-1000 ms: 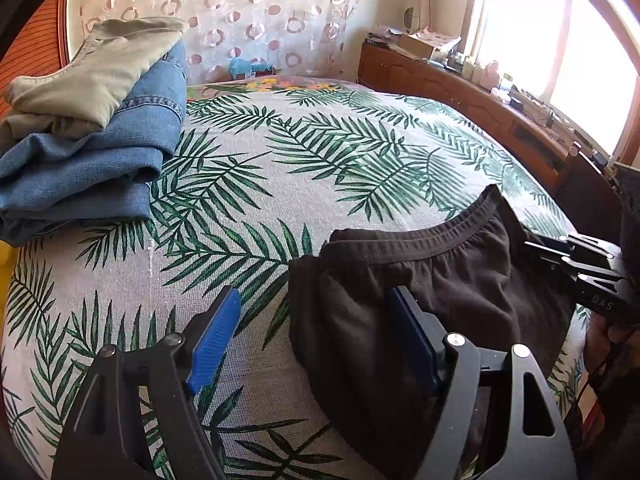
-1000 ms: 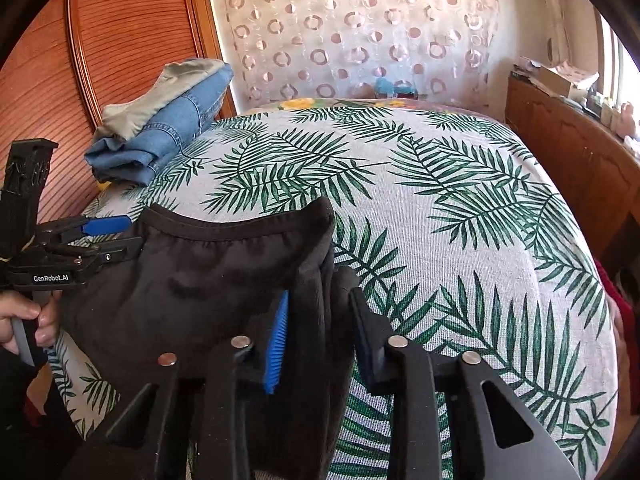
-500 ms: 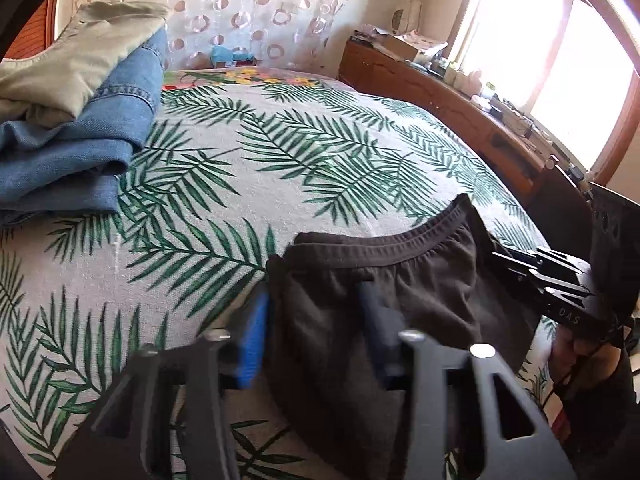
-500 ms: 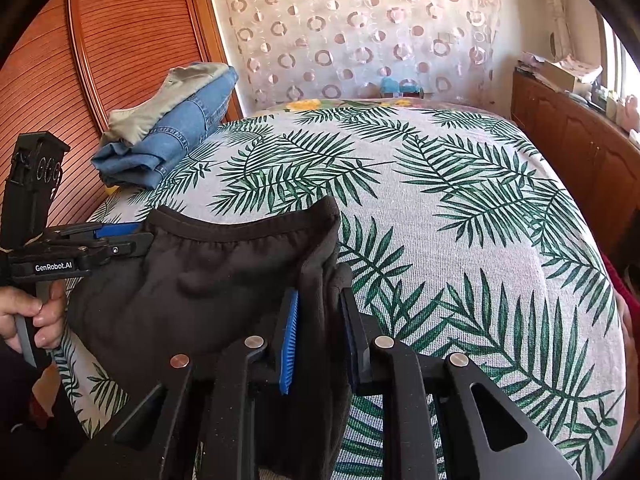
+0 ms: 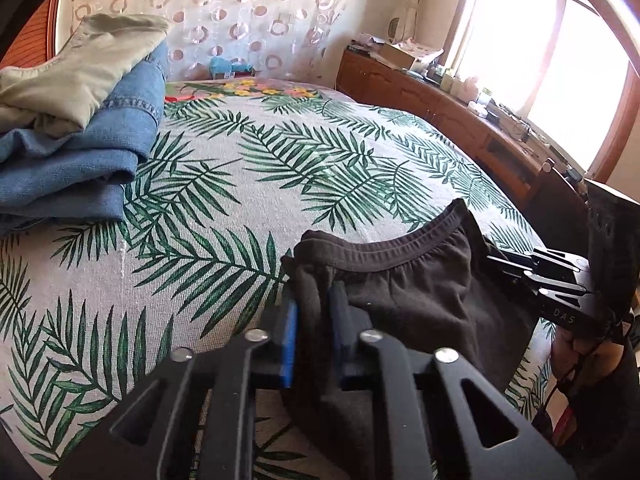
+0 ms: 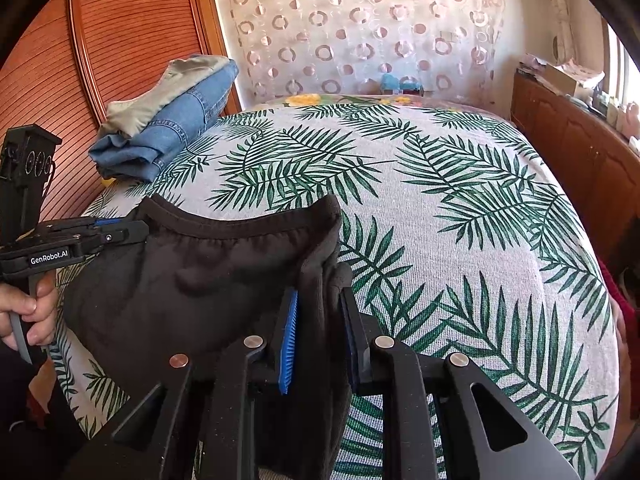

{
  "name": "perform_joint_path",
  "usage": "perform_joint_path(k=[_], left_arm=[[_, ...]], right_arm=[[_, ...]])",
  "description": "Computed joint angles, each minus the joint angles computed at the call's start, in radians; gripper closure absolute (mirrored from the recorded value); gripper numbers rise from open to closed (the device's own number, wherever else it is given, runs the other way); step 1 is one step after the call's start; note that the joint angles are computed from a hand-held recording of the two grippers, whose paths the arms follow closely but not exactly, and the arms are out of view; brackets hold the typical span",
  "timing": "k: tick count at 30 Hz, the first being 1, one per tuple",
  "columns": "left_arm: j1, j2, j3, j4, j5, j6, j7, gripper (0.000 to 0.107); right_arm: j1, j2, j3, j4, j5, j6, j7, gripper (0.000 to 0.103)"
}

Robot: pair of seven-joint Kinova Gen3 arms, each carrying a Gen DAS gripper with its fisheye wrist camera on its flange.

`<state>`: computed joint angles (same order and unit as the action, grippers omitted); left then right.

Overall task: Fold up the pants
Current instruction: 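Grasp the pants' waistband edge with the left gripper, then lift the folded black pants with the left gripper and carry them toward the jeans stack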

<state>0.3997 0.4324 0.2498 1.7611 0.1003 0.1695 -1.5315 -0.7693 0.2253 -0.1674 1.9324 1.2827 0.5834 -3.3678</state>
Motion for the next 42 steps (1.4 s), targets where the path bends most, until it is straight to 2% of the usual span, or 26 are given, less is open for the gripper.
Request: perform_joint_path(k=[3,6,12,13,16,27,36,42], left_arm=[[0.022,-0.030,-0.015,0.037,-0.010,-0.050,0.003,0.098],[0.102,-0.067,-0.090,0.065,-0.034,-0.086,0.035,0.099],[0.202,-0.127,-0.179,0.107,-0.066,-0.146,0.067,0.099],[0.209,-0.133,-0.183,0.110,-0.069,-0.152,0.069,0.099],[0.171,-0.150,-0.135,0.111,-0.077,-0.153,0.059,0.099],[0.212,-0.203,-0.176,0.124,-0.064,-0.198,0.031,0.099],[0.175,-0.184,-0.167,0.079,-0.062,-0.160,0.017,0.099],[0.186,-0.178,-0.200,0.065,-0.064,-0.162,0.035,0.099]], right_arm=[[-0.006,-0.002,-0.003,0.005,0.017,-0.001,-0.011,0.090],[-0.011,-0.014,-0.005,0.028,0.066,0.000,-0.071,0.092],[-0.016,-0.061,-0.057,0.080,0.190,0.056,-0.204,0.092],[-0.014,-0.070,-0.067,0.089,0.206,0.066,-0.218,0.092],[-0.015,-0.094,-0.096,0.104,0.232,0.105,-0.240,0.092],[-0.034,-0.150,-0.158,0.118,0.249,0.214,-0.217,0.092],[0.001,-0.123,-0.136,0.071,0.276,0.157,-0.169,0.092],[0.029,-0.096,-0.112,0.025,0.295,0.098,-0.112,0.092]])
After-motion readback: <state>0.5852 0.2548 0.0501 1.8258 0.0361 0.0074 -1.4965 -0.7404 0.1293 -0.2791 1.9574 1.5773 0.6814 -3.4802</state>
